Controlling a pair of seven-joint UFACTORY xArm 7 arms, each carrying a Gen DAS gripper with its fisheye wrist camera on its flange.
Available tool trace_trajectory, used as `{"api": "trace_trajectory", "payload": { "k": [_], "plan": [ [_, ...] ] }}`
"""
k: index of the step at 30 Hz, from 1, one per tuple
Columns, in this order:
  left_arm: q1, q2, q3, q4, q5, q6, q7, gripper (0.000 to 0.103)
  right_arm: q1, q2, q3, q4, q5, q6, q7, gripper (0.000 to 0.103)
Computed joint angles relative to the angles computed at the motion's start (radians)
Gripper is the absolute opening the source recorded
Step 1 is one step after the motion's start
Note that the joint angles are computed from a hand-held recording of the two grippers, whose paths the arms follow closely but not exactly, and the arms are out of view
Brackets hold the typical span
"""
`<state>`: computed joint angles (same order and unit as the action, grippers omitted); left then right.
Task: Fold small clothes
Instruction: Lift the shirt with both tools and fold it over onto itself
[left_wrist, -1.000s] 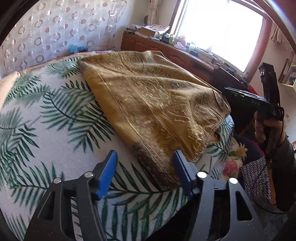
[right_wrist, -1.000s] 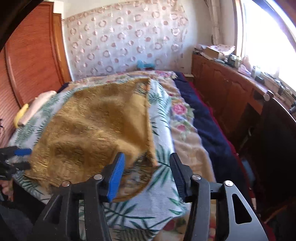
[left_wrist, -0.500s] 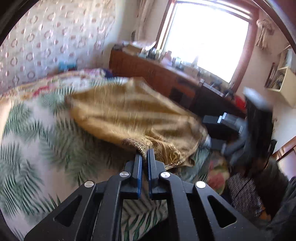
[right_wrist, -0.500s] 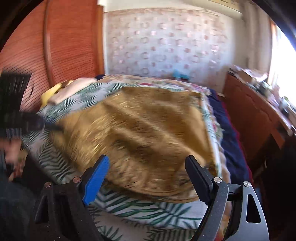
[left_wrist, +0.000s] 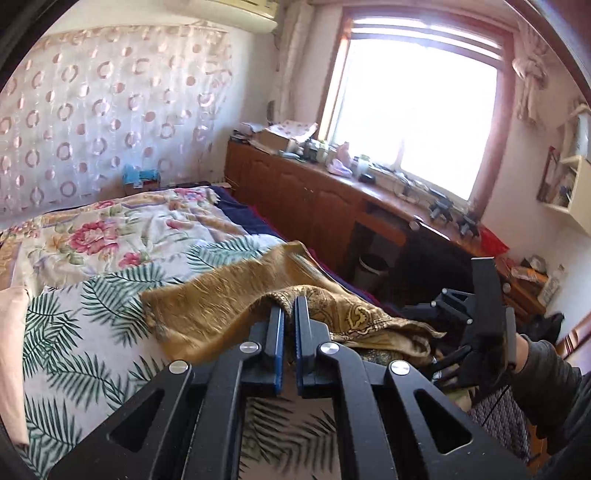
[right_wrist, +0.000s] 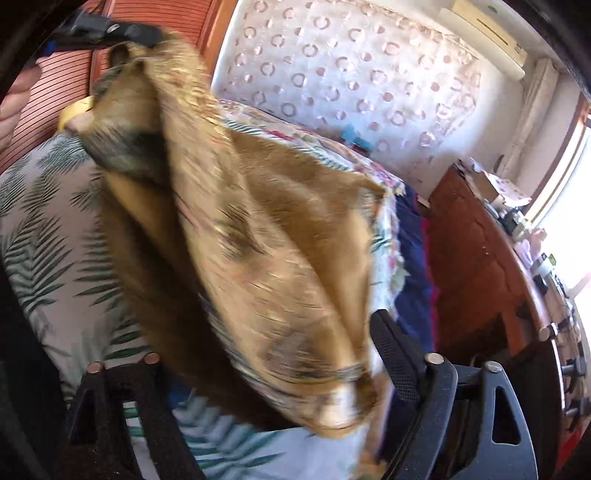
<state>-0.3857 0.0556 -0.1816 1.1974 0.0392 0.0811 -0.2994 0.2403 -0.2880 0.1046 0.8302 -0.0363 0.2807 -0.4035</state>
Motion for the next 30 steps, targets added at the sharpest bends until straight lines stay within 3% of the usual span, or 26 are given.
{"api": "trace_trajectory", "payload": {
  "k": [2, 5, 11, 15, 19, 22, 28, 30],
  "plan": [
    [0.016, 0.010, 0.002, 0.006, -0.038, -0.010, 0.024, 0.005, 0.055, 0.048, -0.063, 0.080, 0.092, 0.050, -0.104, 0.034],
    [0.008, 0.043, 0.057, 0.041, 0.064, -0.002, -0.082, 0.005, 0.058, 0.119, -0.067, 0.192, 0.158, 0.066, -0.174, 0.020],
    [0.030, 0.152, 0.118, 0.155, 0.132, 0.067, -0.170, 0.005, 0.019, 0.364, -0.017, 0.520, 0.220, 0.086, -0.182, 0.020],
    [0.036, 0.213, 0.138, 0.213, 0.146, 0.106, -0.196, 0.006, 0.013, 0.590, 0.013, 0.813, 0.173, 0.193, -0.074, 0.025],
    [0.066, 0.269, 0.127, 0.262, 0.114, 0.129, -0.169, 0.006, -0.028, 0.751, 0.058, 1.042, 0.229, 0.309, -0.065, 0.032],
    [0.096, 0.306, 0.101, 0.303, 0.067, 0.154, -0.119, 0.006, -0.052, 0.802, 0.073, 1.117, 0.271, 0.352, -0.056, 0.050],
    [0.091, 0.377, 0.109, 0.392, 0.036, 0.218, -0.075, 0.006, -0.083, 0.898, 0.074, 1.305, 0.294, 0.525, -0.085, 0.050],
    [0.069, 0.398, 0.138, 0.423, 0.057, 0.251, -0.096, 0.006, -0.072, 0.957, 0.058, 1.424, 0.267, 0.603, -0.087, 0.057]
  ]
}}
